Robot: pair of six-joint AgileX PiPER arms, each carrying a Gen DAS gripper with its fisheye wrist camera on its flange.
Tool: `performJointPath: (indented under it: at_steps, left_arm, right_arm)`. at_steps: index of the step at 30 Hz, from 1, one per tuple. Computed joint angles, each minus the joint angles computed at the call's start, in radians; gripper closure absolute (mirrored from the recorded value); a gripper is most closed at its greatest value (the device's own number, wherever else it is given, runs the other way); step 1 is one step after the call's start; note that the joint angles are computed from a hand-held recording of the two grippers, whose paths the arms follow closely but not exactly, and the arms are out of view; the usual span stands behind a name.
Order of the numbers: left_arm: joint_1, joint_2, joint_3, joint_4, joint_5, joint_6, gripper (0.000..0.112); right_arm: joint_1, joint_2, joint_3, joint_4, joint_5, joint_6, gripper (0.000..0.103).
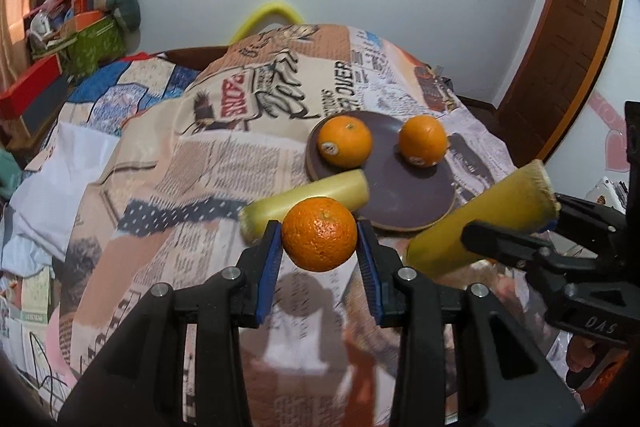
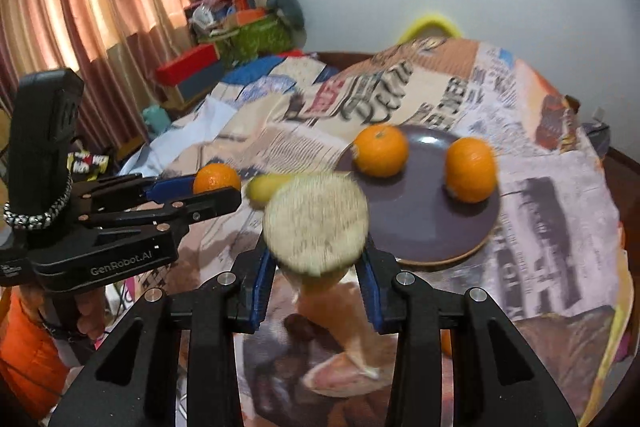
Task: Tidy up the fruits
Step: 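Place the tangerine on the plate with the left gripper while the right gripper carries the corn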
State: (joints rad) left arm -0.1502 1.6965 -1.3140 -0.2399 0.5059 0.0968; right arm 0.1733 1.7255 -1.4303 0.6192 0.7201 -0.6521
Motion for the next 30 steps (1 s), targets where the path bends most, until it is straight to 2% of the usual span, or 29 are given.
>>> performJointPath:
  at_steps: [13, 30]
  left_arm:
    - [-0.079, 0.153, -0.238, 0.043, 0.057, -0.044, 0.075]
    - [-0.110, 0.455, -0.609, 0.061, 0.211, -0.035, 0.075]
  right_arm:
    - [-0.137, 0.000, -0.027, 0.043, -0.034, -0.024, 0.068]
    - [-0.155, 0.165, -0.142, 0.010, 0.006, -0.024, 0.069]
